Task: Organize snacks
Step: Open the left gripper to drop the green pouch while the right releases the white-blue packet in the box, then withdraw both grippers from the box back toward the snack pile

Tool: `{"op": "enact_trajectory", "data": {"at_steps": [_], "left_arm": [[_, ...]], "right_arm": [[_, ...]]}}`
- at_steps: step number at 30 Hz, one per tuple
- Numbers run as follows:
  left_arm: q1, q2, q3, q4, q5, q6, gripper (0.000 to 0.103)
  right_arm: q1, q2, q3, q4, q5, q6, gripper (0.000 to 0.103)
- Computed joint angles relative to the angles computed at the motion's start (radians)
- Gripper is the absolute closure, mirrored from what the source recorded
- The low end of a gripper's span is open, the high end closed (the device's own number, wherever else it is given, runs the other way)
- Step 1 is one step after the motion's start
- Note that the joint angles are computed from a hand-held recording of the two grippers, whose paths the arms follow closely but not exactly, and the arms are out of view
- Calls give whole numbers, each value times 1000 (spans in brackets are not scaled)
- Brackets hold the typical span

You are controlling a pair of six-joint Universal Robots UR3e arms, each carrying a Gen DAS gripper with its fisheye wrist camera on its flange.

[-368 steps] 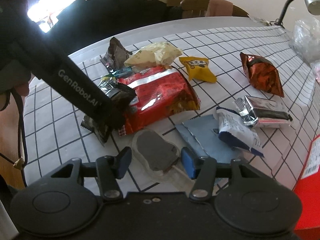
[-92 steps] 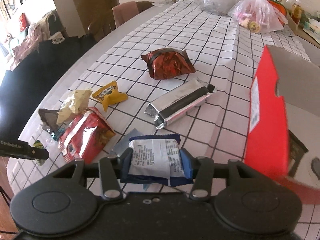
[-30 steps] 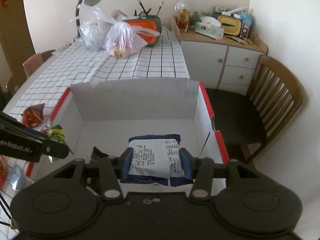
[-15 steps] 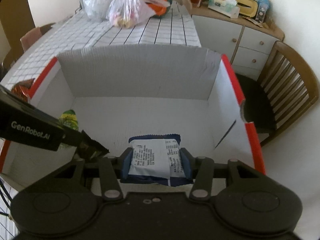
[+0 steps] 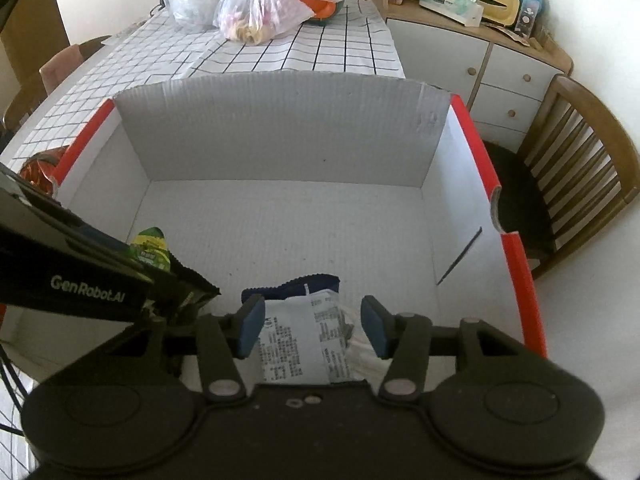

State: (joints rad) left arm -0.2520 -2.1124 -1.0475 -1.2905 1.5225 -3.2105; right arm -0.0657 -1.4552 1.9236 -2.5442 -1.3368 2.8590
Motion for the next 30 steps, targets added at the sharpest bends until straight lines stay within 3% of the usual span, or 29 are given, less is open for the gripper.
{"op": "enact_trajectory", "data": {"at_steps": [7,10,12,30], "left_arm": [[10,65,-86,54,-22,17,70],[18,100,-122,77,-38,21,64],[18,122,-144,92,-33,17,52],[53,413,-376,204,-62,38,49]], "right_arm": [[-42,-77,43,2,48,1,41],[-63,-119,61,10,69,1,41],[-81,-148,73,22,86,-5,39],[-161,-413,110,158,250,-12,20]]}}
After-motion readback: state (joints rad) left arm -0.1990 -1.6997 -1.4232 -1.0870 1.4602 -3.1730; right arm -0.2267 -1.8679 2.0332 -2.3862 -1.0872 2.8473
